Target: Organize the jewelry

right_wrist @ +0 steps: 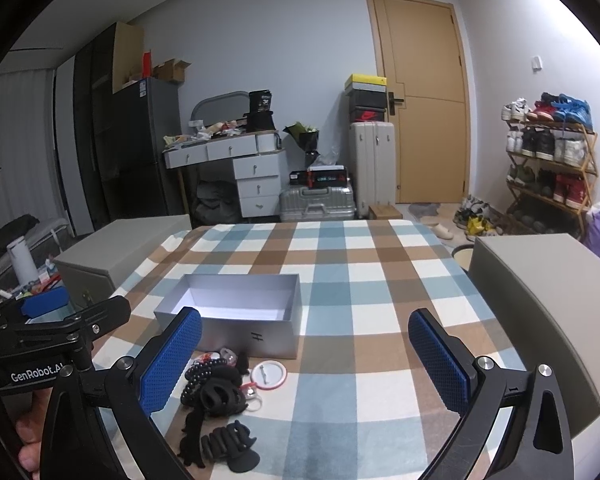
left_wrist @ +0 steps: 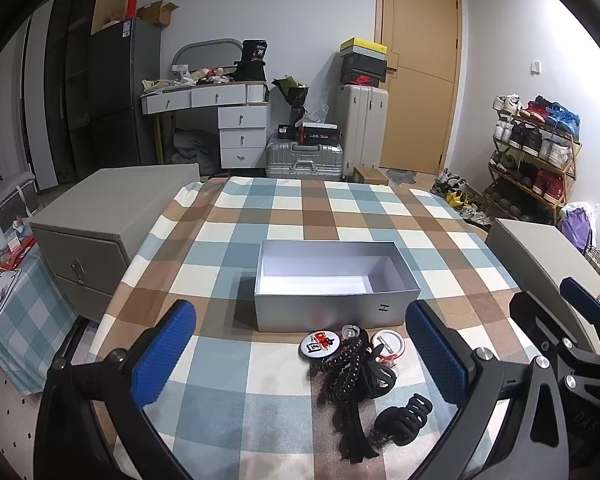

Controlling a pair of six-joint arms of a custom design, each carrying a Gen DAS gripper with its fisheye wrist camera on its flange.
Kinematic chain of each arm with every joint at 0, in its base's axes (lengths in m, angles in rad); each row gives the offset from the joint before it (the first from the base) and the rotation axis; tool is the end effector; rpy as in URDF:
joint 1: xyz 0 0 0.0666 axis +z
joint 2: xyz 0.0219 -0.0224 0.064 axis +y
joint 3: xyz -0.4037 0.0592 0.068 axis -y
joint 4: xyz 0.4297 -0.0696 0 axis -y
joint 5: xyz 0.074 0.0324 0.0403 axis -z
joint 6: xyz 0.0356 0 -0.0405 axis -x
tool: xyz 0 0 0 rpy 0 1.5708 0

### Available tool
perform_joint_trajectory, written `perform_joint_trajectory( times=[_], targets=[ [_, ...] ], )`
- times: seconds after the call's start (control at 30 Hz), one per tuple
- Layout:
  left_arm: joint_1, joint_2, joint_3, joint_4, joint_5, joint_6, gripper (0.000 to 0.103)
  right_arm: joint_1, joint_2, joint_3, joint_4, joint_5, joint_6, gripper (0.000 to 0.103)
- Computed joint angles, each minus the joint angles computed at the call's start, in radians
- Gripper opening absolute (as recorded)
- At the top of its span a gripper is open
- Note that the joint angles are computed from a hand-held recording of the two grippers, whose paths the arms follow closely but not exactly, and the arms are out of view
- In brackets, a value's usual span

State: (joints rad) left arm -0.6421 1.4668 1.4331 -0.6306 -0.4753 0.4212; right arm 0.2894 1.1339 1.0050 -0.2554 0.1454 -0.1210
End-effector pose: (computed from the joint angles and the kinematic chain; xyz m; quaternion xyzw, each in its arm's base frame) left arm 0.4581 -0.3227 0.4594 -0.0061 0.8798 -0.0333 0.4741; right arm 0.4233 0.1202 0.4288 -0.0291 0.8274 0.0547 0.5582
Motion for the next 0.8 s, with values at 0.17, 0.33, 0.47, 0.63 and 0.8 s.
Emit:
perform_joint_trajectory(
  times=[0.17,0.33,0.47,0.63,0.8],
  targets=[
    [-0.001,0.0,-0.001,-0.004,0.002,0.005,0.102,0.001,-0.002,-0.002,0.002,0.003,-0.003,0.103],
    [-0.002,-0.001,0.0,-0.006,0.001,0.0,0.102,0.002,-0.005,-0.005,0.002,0.001,-0.005,0.103],
    [-0.001,0.0,0.001,-0.006,0.004,0.0,0.102,0.0,-0.007,-0.004,-0.001,-0.003,-0.006,0.103],
    [-0.002,-0.001,-0.003,-0.01,0.006,0.003,0.102,-0.002,-0.007,-0.003,-0.003,-0.01,-0.008,0.103],
    [-0.001,0.0,-0.003,-0.014,0.012,0.003,0.102,-0.002,-0.004,-0.004,-0.004,-0.027,-0.002,0.103]
  ],
)
